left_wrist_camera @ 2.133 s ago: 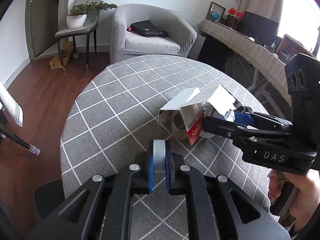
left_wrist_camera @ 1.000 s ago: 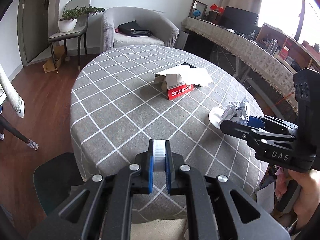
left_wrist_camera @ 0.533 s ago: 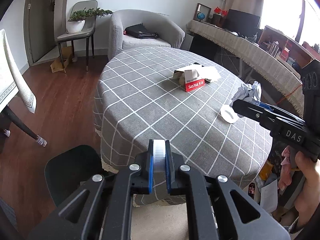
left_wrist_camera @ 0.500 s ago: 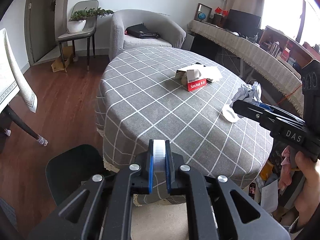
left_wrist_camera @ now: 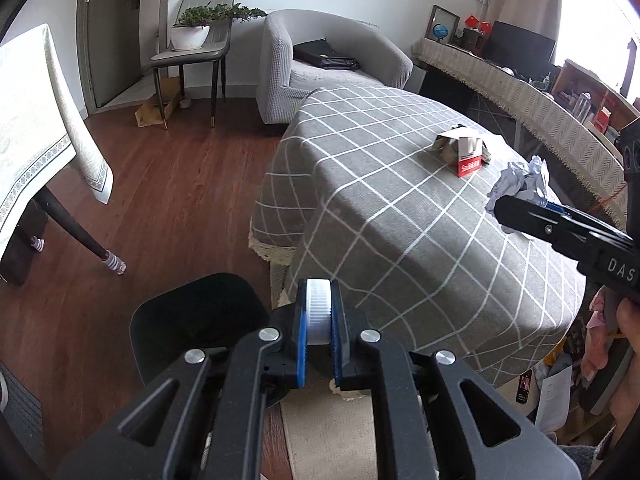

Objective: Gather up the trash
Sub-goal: 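Carry the bottle cap and crumpled paper over the green bin with both grippers, then open both grippers to drop the cap and crumpled paper into the bin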

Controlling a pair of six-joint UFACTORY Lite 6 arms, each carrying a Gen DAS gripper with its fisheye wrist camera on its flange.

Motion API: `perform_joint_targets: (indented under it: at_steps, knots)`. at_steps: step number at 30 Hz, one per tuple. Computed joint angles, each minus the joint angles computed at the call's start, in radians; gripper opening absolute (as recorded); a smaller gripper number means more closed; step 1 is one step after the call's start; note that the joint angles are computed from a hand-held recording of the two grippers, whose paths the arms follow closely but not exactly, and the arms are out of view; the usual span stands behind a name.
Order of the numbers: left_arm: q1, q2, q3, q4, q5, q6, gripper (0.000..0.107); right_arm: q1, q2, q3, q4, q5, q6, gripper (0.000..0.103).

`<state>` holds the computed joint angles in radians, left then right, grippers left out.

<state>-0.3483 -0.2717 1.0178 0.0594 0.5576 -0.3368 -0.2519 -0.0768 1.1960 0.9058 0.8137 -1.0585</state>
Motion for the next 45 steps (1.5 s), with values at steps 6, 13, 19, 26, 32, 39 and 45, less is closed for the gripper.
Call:
perform_joint_targets:
  at_steps: [6,13,19,26,32,39,45]
  knots:
    - [0.131,-0.030,-0.097,-0.133,-0.004,0.184,0.011,0.113,0.013,0.010,-0.005,-0.022,0.062,0.051]
    - [0.293,-0.036,-0.191,-0.256,-0.012,0.387,0.011,0.275,0.048,0.048,-0.031,-0.070,0.142,0.051]
    - [0.420,0.001,-0.236,-0.329,-0.010,0.541,0.011,0.406,0.112,0.084,-0.068,-0.117,0.207,0.051]
    - [0.552,0.054,-0.286,-0.401,-0.002,0.714,0.011,0.522,0.210,0.127,-0.123,-0.174,0.285,0.051]
    - [0.628,0.109,-0.298,-0.489,0.010,0.851,0.011,0.590,0.280,0.139,-0.184,-0.208,0.343,0.051]
    - [0.631,0.128,-0.313,-0.496,0.002,0.885,0.031,0.632,0.351,0.188,-0.223,-0.215,0.398,0.051]
    - [0.688,0.115,-0.316,-0.513,0.016,0.925,0.042,0.664,0.402,0.215,-0.261,-0.218,0.443,0.051]
